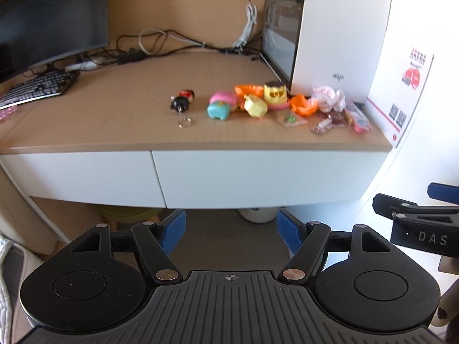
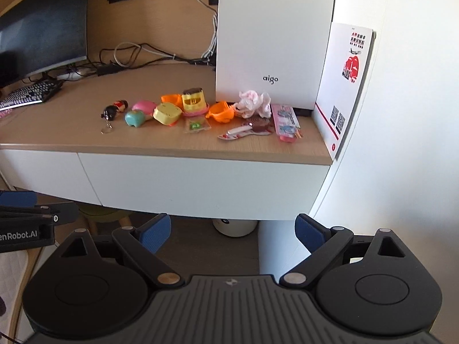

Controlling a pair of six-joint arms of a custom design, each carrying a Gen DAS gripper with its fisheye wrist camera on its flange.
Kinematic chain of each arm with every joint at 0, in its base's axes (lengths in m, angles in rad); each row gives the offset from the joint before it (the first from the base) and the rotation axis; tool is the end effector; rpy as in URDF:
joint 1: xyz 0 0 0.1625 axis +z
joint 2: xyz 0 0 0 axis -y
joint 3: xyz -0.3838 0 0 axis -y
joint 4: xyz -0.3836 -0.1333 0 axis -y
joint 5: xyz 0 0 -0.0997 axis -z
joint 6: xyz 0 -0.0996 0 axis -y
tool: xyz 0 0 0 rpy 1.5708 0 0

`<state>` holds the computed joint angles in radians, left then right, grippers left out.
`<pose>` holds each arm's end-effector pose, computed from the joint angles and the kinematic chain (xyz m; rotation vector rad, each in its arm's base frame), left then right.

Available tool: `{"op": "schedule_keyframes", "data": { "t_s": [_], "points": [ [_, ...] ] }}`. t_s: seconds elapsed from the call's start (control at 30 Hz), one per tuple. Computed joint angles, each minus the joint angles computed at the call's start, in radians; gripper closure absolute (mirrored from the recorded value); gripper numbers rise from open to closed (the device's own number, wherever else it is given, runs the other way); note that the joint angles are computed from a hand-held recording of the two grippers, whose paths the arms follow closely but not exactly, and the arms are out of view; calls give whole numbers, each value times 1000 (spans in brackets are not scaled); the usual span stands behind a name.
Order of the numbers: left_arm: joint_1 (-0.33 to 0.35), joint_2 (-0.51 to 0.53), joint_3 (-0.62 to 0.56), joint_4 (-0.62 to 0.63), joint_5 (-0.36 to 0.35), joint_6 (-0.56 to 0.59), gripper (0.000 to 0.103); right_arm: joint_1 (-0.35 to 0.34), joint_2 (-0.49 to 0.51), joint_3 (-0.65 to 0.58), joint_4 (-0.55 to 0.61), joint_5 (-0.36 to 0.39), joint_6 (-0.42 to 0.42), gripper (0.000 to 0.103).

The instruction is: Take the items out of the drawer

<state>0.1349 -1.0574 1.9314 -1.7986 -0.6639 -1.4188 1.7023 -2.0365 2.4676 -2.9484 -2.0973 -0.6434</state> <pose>-0.4445 -0.2740 0.0936 0.3806 2.2135 -0.9630 0.1224 -0.2908 0.3757 0.5606 -2.1926 0.9576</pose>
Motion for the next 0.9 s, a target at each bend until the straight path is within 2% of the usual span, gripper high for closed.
{"op": "schedule_keyframes", "data": {
  "t_s": [0.07,0.23,0.43,0.9],
  "points": [
    [-4,14,-19,27,7,-26,27,11,2,-17,16,-13,12,9],
    [-12,52,-36,1,9,-23,27,10,4,-44,89,-20,46,9],
    [-11,69,-29,-32,-30,-34,28,-3,21,-47,96,-59,46,9],
    [7,79,-31,-56,-38,-17,28,-8,18,-55,145,-70,54,9]
  ]
}}
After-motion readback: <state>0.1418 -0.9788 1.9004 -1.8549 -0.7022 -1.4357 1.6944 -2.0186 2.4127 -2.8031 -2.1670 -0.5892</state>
